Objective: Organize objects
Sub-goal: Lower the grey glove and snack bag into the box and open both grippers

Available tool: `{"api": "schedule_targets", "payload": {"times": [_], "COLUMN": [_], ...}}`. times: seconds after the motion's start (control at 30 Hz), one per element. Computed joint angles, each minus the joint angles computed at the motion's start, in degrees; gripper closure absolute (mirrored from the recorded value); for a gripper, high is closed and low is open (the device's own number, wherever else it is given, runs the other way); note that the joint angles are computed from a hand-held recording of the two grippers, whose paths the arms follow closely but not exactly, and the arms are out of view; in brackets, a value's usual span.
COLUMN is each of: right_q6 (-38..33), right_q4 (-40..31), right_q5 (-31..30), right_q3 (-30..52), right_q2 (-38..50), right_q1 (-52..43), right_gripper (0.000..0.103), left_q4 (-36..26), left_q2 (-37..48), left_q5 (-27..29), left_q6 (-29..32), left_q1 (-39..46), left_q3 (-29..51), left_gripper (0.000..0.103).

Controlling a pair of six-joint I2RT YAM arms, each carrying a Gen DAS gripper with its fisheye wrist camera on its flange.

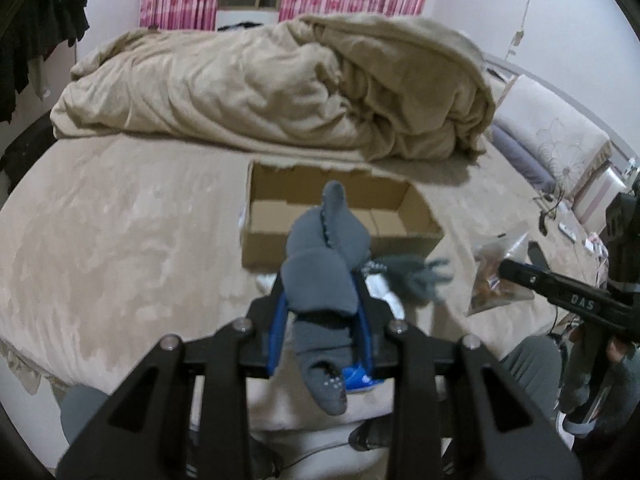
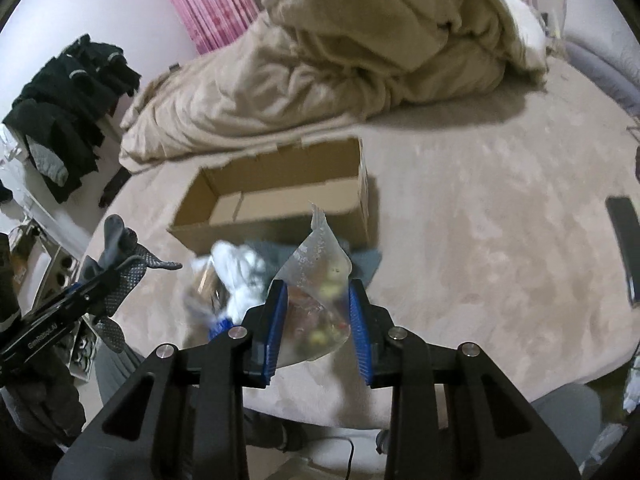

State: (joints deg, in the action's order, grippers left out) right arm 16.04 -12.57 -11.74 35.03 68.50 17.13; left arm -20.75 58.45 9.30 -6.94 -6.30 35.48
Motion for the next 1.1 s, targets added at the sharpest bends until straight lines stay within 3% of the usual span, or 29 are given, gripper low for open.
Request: {"api": "schedule_targets", "payload": {"times": [0.13, 0.4, 0.57, 0.8, 1.1], "right_q6": [-0.97, -4.51, -5.91, -6.95, -6.47], "right_q4": [-1.96, 0.11, 3.42, 8.47, 9.48], "right_q5": [-0.2, -1.43, -2.39, -2.79, -2.23], "right_q3": [2.3, 8.4, 12.46, 18.27, 24.85], "right_q2": [-2.9, 0.58, 6.87, 20.56, 35.57], "right_q1": [-0.23, -1.12, -1.84, -2.21, -1.82], "right_gripper": [0.07, 0.07, 0.07, 0.07, 0.07], "left_q4": [-1.21, 0.91, 5.0, 10.52, 13.98], "left_q2": [0.42, 7.32, 14.7, 29.69, 48.48], "left_q5": [0.22, -0.88, -2.02, 0.46, 1.77], "left_q6": [-0.27, -1.25, -1.58, -2.13, -3.07], "left_q1": [-0.42, -3.65, -6.0, -6.69, -7.68], "left_q3": [3.72, 11.59, 15.38, 21.69, 29.33], "left_gripper": [0.073, 0.072, 0.072, 0.072, 0.07]}}
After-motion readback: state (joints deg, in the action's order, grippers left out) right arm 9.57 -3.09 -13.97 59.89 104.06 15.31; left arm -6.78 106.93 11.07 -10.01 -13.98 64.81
